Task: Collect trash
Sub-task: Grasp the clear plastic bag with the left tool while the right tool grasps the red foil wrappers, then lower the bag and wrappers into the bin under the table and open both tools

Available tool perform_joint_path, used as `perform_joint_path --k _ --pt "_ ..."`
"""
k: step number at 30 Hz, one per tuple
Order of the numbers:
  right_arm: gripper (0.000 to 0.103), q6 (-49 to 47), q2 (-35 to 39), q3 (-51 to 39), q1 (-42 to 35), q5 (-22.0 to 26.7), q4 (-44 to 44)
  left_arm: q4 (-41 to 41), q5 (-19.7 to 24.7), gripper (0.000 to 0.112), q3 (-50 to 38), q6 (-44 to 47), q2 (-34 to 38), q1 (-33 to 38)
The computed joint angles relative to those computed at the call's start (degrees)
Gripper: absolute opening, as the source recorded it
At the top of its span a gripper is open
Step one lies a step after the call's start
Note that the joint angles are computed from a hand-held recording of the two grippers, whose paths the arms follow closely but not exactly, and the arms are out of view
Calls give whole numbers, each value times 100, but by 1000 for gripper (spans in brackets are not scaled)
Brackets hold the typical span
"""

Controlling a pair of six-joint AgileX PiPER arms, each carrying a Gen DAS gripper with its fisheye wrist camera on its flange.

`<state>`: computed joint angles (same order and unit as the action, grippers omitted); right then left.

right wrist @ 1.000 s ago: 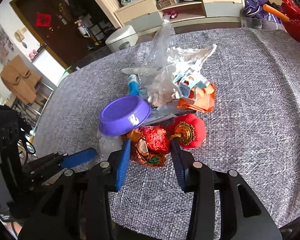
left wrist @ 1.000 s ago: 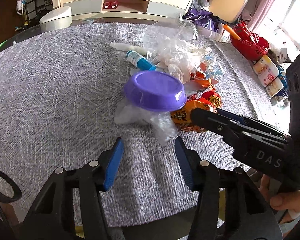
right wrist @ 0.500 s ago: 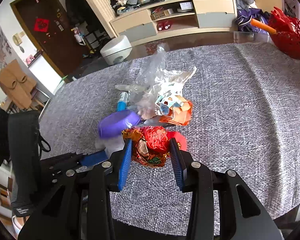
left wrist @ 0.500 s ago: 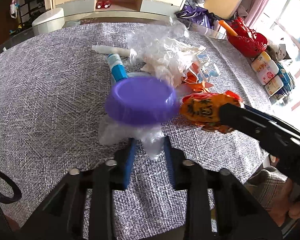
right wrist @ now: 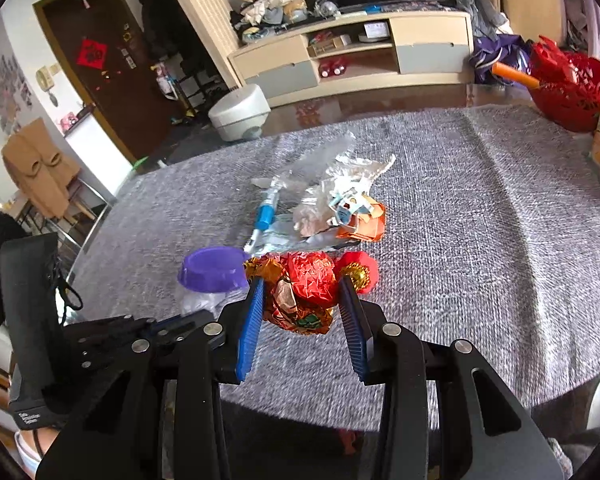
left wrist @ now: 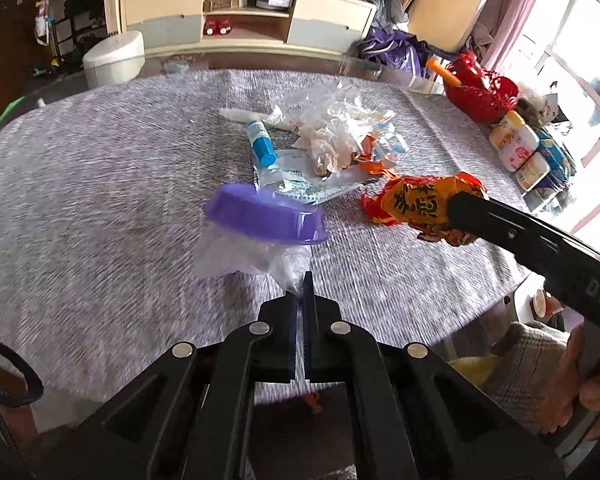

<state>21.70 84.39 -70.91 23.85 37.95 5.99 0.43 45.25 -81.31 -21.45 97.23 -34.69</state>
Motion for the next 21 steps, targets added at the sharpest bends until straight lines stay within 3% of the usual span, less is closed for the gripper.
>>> perform_joint_path --k 14,21 --pt "39 1459 -1185 741 1026 239 -1246 833 166 1 1268 -1199 -1588 -806" --pt "39 2473 -1544 1153 1781 604 -2092 1150 159 1 2011 -1839 -2203 -1372"
